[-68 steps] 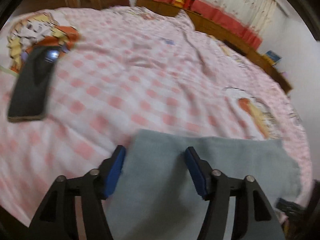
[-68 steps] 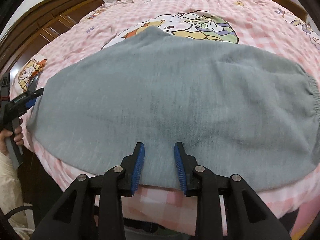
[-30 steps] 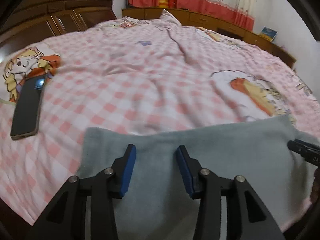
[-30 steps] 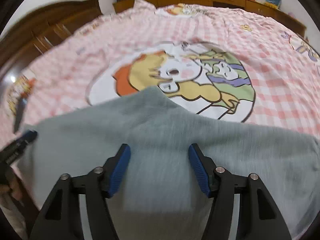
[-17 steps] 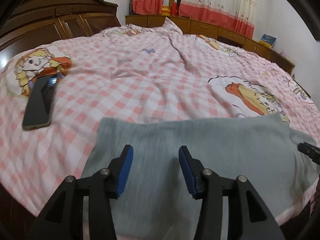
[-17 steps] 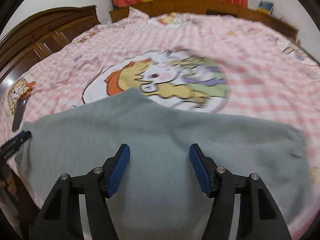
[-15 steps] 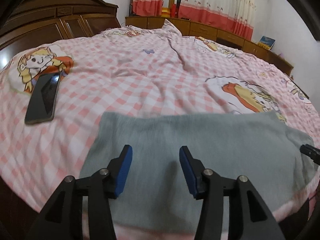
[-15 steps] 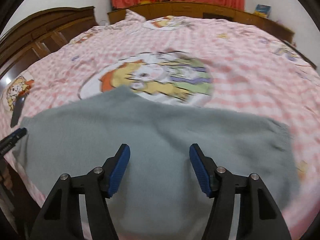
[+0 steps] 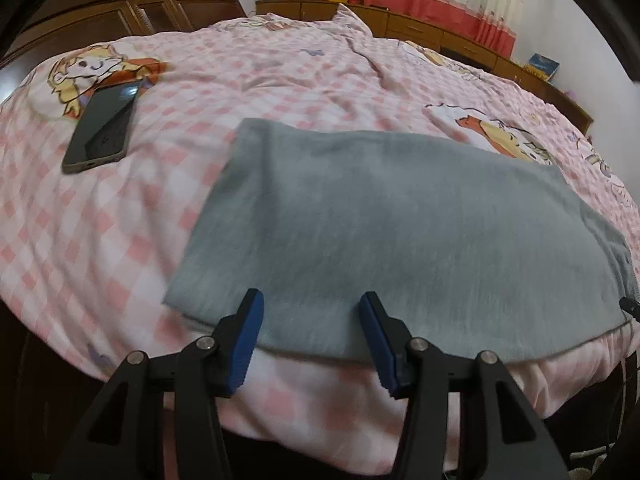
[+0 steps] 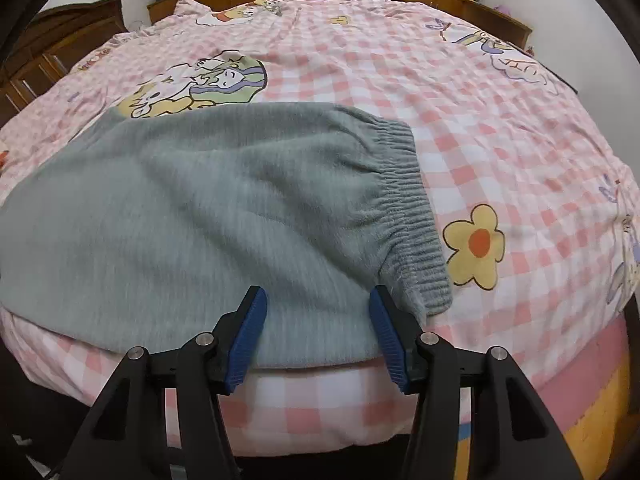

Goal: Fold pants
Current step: 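Open the left tool and smooth the folded pants flat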

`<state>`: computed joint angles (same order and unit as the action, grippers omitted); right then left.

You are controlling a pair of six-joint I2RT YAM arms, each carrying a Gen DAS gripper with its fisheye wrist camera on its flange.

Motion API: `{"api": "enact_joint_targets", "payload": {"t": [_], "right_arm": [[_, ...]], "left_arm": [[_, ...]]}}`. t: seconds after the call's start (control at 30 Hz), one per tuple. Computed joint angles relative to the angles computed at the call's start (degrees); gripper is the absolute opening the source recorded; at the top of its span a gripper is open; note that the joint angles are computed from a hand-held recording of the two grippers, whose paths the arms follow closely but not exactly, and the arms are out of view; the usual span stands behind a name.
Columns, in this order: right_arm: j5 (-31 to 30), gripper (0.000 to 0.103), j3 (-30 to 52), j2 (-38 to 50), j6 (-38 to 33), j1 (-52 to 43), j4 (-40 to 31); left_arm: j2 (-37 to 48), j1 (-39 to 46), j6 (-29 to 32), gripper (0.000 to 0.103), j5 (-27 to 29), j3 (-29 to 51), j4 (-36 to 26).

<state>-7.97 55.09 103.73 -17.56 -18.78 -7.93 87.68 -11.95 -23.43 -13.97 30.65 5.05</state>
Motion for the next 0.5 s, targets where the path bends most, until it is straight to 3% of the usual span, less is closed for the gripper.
{"api": "enact_joint_targets", "payload": {"t": [0.07,0.23,0.5], "right_arm": [[0.8,0.054,-2.0,-2.3,-0.1,1.2,0.5],[-5.8,0.054,-5.8,-8.3,0.6,4.3,-1.0],[-5.3,0.054,-6.9,-6.9,3.1,12.1,-1.0]], "left_arm": [[-3.6,0.4,-0.2,0.053,-1.0,-2.5,-0.1],[-8.3,2.9,-0.3,0.058,-3.4,-4.6,-2.3],[-8.3,8.5,1.2,0.061,3.4,-5.5,-1.4]]}}
